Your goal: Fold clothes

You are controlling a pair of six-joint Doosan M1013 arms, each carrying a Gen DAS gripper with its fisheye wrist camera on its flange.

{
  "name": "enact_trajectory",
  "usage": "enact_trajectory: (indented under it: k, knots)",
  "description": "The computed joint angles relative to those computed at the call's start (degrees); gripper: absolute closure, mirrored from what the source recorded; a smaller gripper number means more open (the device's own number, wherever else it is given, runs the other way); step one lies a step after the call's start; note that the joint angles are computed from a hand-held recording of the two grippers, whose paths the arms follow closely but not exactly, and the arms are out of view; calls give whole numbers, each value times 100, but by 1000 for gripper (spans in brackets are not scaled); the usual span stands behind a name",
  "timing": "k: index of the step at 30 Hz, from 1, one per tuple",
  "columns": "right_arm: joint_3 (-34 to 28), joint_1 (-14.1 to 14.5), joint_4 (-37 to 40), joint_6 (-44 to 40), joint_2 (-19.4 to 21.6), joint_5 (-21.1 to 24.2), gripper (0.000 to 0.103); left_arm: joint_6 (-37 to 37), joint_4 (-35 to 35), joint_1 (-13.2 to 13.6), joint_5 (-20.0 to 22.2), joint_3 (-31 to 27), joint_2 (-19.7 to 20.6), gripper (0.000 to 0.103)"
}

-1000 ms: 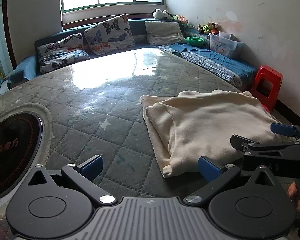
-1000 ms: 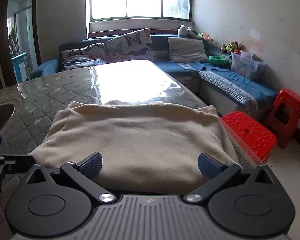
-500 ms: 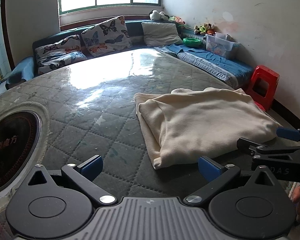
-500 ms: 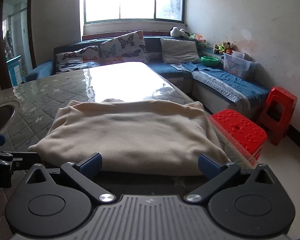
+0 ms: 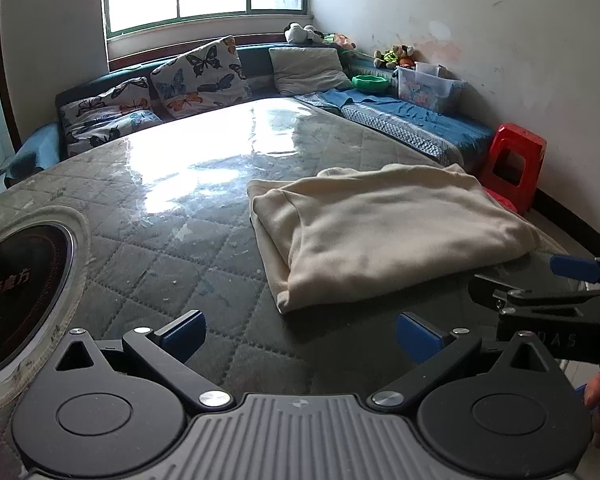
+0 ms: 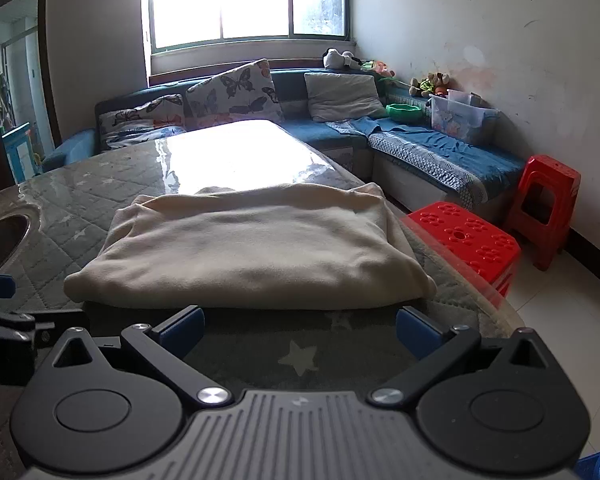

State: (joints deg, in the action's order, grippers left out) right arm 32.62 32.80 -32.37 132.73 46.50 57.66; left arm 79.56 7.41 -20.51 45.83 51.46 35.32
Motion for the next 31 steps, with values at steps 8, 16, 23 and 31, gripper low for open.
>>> enact_trajectory:
  k: [8, 16, 23, 31]
  knots:
    - [307, 38, -105, 139, -175, -120, 0, -129, 70, -42, -55, 173, -105, 0]
    - [544, 77, -196, 280, -312, -211, 0, -195, 140, -76, -247, 372, -227, 0]
    - [733, 120, -299, 382, -420, -292, 0, -278, 260, -117, -422, 569, -325, 0]
    - [933, 156, -454, 554, -535, -368, 0, -241, 169, -122, -456, 697, -396, 0]
